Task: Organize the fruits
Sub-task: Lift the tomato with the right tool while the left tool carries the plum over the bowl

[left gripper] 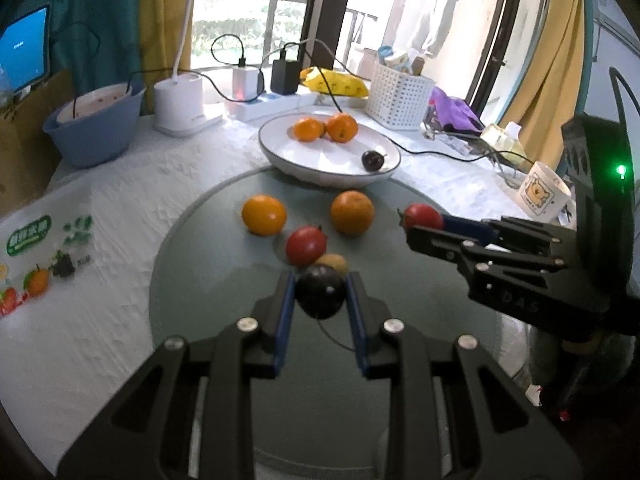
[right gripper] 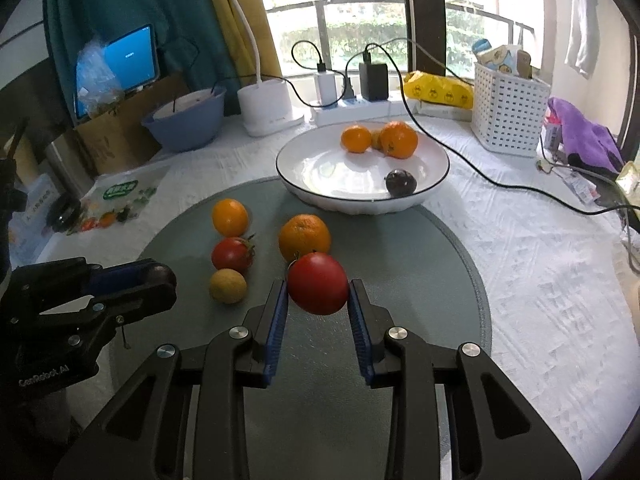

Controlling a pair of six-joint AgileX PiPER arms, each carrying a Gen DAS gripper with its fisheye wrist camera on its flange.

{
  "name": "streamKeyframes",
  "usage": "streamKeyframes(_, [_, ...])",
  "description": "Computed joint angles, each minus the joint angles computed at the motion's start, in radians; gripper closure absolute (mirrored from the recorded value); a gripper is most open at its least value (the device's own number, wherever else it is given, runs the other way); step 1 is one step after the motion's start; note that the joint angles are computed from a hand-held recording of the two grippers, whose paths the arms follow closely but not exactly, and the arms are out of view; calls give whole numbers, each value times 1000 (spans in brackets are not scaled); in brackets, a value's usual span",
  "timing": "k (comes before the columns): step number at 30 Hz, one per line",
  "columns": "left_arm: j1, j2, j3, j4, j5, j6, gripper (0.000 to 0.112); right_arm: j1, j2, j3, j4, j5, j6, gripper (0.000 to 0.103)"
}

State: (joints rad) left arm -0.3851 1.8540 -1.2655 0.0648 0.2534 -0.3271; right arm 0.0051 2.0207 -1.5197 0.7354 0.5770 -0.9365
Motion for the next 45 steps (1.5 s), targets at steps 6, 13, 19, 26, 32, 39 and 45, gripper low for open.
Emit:
streamKeyframes(6, [3, -10, -18, -4, 4, 6, 85, -13, -20, 1, 34, 8, -29, 70])
streamKeyframes(13, [7, 5, -89, 64, 49, -44, 85, -38, -23, -29, 66, 29, -47, 70])
streamKeyframes(19, [-4, 28, -172, 139, 96, -102, 85, -66, -7, -68, 98, 55, -65, 70])
streamKeyframes(26, [-8, 80, -276, 156, 138, -112, 85, -91, 24, -137, 115, 86, -79, 70])
streamKeyframes(32, [-8, 129, -370, 142, 175, -86, 85, -105, 70, -233, 104, 118, -62, 70])
streamKeyframes(39, [-4, 202, -493, 109, 230, -42, 85, -110, 140, -357, 71, 157, -11, 70])
streamKeyframes(45, [6, 266, -595, 76, 269, -4, 85, -110, 209, -473, 26, 196, 49, 70])
